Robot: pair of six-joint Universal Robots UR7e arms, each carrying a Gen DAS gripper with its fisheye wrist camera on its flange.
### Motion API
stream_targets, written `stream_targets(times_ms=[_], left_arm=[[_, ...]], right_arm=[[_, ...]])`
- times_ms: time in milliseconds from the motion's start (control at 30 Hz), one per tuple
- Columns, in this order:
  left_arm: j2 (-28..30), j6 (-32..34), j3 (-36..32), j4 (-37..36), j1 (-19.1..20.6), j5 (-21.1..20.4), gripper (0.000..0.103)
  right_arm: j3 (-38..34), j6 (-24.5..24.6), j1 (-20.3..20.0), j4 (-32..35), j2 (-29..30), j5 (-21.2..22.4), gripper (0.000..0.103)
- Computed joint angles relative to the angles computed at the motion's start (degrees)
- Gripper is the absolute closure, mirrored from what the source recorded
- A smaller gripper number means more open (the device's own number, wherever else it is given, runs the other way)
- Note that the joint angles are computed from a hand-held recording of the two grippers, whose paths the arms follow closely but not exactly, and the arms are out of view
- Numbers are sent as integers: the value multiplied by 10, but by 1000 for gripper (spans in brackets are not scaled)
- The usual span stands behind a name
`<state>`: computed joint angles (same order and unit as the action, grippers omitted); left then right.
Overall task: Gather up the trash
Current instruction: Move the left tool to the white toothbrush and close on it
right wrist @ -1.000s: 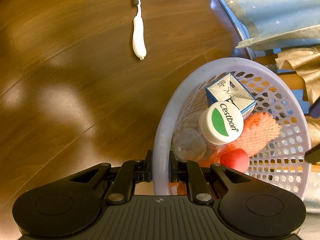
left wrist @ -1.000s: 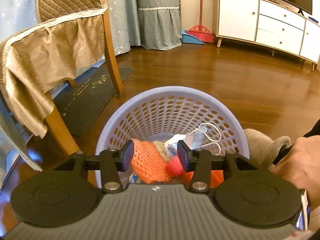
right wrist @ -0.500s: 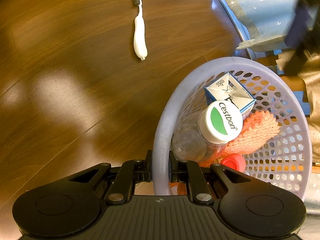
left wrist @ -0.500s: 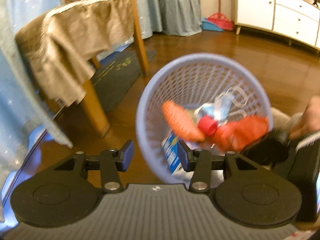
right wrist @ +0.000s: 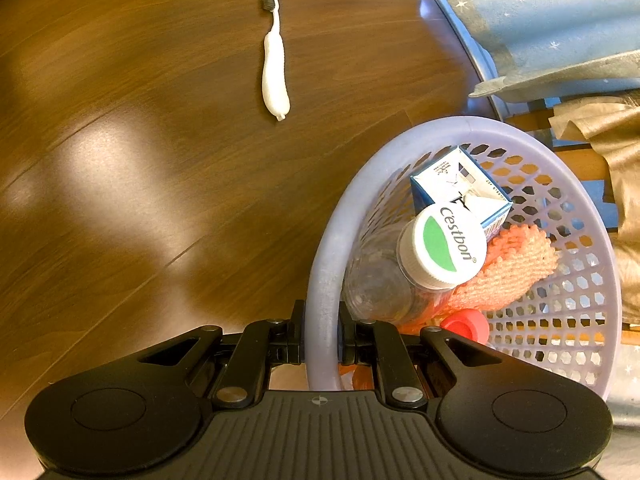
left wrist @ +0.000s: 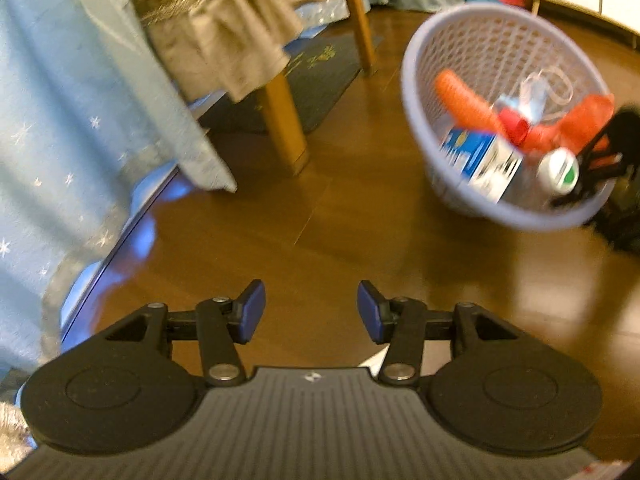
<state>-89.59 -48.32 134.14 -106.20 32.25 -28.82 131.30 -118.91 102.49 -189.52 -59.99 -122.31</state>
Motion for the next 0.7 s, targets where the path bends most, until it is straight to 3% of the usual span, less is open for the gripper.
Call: stream_targets(times_ms=[100,267,467,700], left_arm=[[-18,-20,13,37,-3,-8,56],[-34,-15,45,37,0,-28,56],[-10,64,84,-66,28,-50,56],[67,207,105,-223,81,-69,56]], right_arm=[[-1,-1,-1,-2,1,1,93],[-3,-5,-2,-9,5,2,93],[-3,-13,-4,-23,11,4,93],[-5,-14,-5,-26,15,5,93]])
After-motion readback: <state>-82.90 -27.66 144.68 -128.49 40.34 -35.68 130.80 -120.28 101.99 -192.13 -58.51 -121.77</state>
